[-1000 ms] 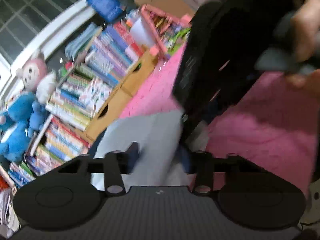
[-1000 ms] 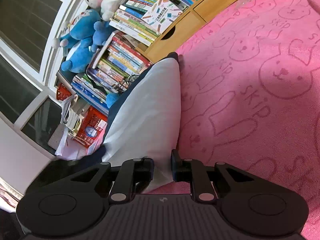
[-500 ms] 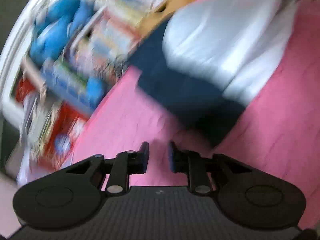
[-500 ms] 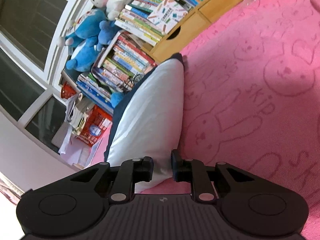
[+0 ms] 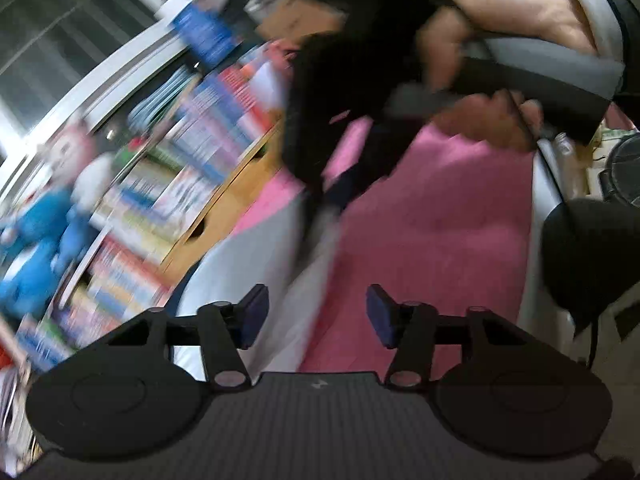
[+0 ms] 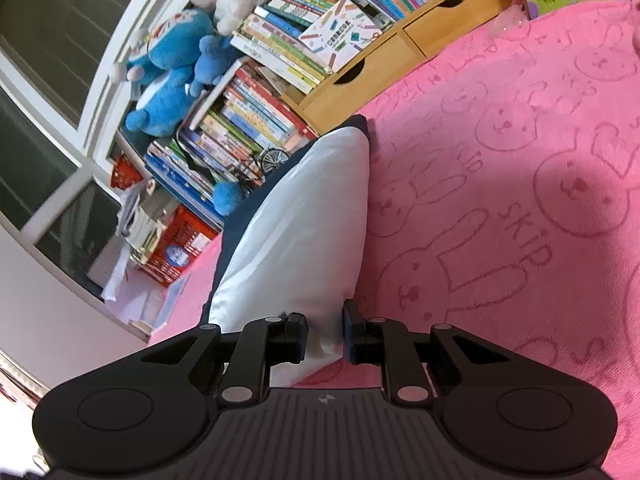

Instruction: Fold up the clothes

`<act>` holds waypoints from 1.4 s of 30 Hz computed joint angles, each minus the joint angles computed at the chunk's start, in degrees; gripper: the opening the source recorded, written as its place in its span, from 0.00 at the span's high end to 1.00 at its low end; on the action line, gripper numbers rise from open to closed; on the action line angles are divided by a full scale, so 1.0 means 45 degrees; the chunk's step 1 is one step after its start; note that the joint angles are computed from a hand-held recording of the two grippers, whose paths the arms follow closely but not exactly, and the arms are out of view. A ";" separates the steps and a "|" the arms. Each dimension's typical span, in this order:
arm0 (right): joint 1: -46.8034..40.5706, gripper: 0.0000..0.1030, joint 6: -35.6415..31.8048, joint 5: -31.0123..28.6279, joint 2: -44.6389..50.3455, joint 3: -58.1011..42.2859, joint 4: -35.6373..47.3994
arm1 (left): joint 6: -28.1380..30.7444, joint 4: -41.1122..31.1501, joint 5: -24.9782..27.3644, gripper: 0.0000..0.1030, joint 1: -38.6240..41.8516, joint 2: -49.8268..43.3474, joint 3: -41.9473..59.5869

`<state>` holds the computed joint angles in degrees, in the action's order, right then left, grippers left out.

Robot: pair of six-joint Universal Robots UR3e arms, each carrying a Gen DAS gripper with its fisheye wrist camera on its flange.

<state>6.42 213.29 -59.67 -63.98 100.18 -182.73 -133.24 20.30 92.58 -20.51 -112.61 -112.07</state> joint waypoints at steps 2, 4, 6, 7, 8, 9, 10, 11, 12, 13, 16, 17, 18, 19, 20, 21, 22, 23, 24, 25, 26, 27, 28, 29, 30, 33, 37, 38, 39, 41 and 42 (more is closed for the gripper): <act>0.0026 0.81 -0.0158 -0.0069 -0.0190 -0.0125 0.0391 | -0.0282 -0.0621 0.0350 0.54 -0.0363 -0.0989 0.1345; 0.0016 0.81 -0.0182 -0.0046 -0.0313 -0.0170 0.0549 | -0.0578 -0.1294 0.0660 0.58 -0.0371 -0.1737 0.2503; -0.0022 0.81 -0.0203 0.0004 -0.0352 -0.0196 0.0609 | -0.0736 -0.1496 0.1176 0.59 -0.0394 -0.2355 0.3285; -0.0038 0.81 -0.0225 0.0016 -0.0358 -0.0212 0.0639 | -0.0765 -0.1547 0.1450 0.65 -0.0355 -0.2524 0.3490; -0.0051 0.81 -0.0250 0.0020 -0.0364 -0.0219 0.0668 | -0.0808 -0.1656 0.1747 0.70 -0.0301 -0.2632 0.3676; -0.0053 0.81 -0.0290 -0.0009 -0.0376 -0.0189 0.0694 | -0.0905 -0.1893 0.1952 0.73 -0.0211 -0.2620 0.3765; -0.0055 0.81 -0.0329 -0.0038 -0.0389 -0.0157 0.0718 | -0.1059 -0.2270 0.2056 0.79 -0.0080 -0.2479 0.3753; -0.0061 0.81 -0.0360 -0.0062 -0.0401 -0.0117 0.0731 | -0.1175 -0.2625 0.2067 0.86 0.0084 -0.2287 0.3663; -0.0085 0.81 -0.0356 -0.0062 -0.0414 -0.0034 0.0693 | -0.1245 -0.2953 0.1978 0.89 0.0285 -0.2040 0.3489; -0.0112 0.81 -0.0344 -0.0052 -0.0421 0.0045 0.0653 | -0.1205 -0.3133 0.1881 0.90 0.0492 -0.1769 0.3222; -0.0183 0.81 -0.0269 -0.0009 -0.0411 0.0254 0.0509 | -0.1204 -0.3445 0.1671 0.90 0.1004 -0.0707 0.2108; -0.0180 0.81 -0.0266 -0.0053 -0.0423 0.0322 0.0456 | -0.1227 -0.3590 0.1602 0.90 0.1175 -0.0339 0.1758; -0.0176 0.81 -0.0266 -0.0096 -0.0433 0.0384 0.0402 | -0.1235 -0.3687 0.1615 0.90 0.1322 -0.0070 0.1493; -0.0175 0.81 -0.0272 -0.0123 -0.0437 0.0440 0.0327 | -0.1212 -0.3639 0.1770 0.90 0.1410 0.0112 0.1240; -0.0184 0.81 -0.0257 -0.0131 -0.0453 0.0495 0.0298 | -0.1165 -0.3499 0.1979 0.90 0.1469 0.0315 0.0911; -0.0152 0.81 -0.0241 -0.0268 -0.0487 0.0553 0.0284 | -0.1089 -0.3422 0.2148 0.90 0.1579 0.0416 0.0738; -0.0104 0.81 -0.0270 -0.0427 -0.0508 0.0572 0.0293 | -0.1038 -0.3307 0.2286 0.90 0.1727 0.0491 0.0538; -0.0091 0.81 -0.0294 -0.0489 -0.0519 0.0616 0.0261 | -0.1067 -0.3160 0.2454 0.90 0.1839 0.0669 0.0188; -0.0121 0.81 -0.0310 -0.0467 -0.0526 0.0697 0.0220 | -0.1119 -0.3105 0.2641 0.90 0.1930 0.0866 -0.0104; -0.0137 0.81 -0.0338 -0.0471 -0.0532 0.0759 0.0197 | -0.1170 -0.3054 0.2826 0.90 0.2022 0.1061 -0.0390; -0.0095 0.81 -0.0442 -0.0594 -0.0551 0.0793 0.0217 | -0.1191 -0.3021 0.3064 0.90 0.2073 0.1211 -0.0610; -0.0002 0.81 -0.0620 -0.0769 -0.0559 0.0789 0.0253 | -0.1181 -0.3006 0.3360 0.90 0.2077 0.1309 -0.0762; 0.0113 0.81 -0.0811 -0.0987 -0.0563 0.0763 0.0299 | -0.1172 -0.2991 0.3657 0.90 0.2080 0.1403 -0.0911; 0.0301 0.81 -0.1075 -0.1361 -0.0567 0.0699 0.0373 | -0.1188 -0.2981 0.3930 0.90 0.2120 0.1541 -0.1102; 0.0491 0.81 -0.1341 -0.1740 -0.0566 0.0637 0.0429 | -0.1361 -0.3139 0.3974 0.90 0.2277 0.1853 -0.1352; 0.0764 0.81 -0.2140 -0.2378 -0.0592 0.0751 0.0248 | -0.3234 -0.6174 0.1177 0.83 0.3975 0.4622 -0.1889; 0.0880 0.79 -0.2638 -0.2652 -0.0511 0.0798 0.0189 | -0.6390 -1.1065 -0.7397 0.40 0.8602 0.7590 -0.1886; 0.0866 0.79 -0.2632 -0.2628 -0.0490 0.0794 0.0214 | -0.7098 -1.1876 -0.9492 0.34 0.9673 0.7740 -0.1948; 0.0845 0.79 -0.2622 -0.2602 -0.0485 0.0827 0.0204 | -0.7673 -1.2488 -1.1145 0.34 1.0457 0.7521 -0.1854; 0.0831 0.78 -0.2603 -0.2606 -0.0502 0.0894 0.0182 | -0.8766 -1.2459 -1.2333 0.34 1.0853 0.6356 -0.1442; 0.0835 0.78 -0.2626 -0.2632 -0.0519 0.0933 0.0161 | -0.9364 -1.2294 -1.2701 0.34 1.0926 0.5748 -0.1221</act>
<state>10.18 201.47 -71.51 -66.31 104.38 -182.01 -175.38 -35.02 35.43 28.65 -86.74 -117.56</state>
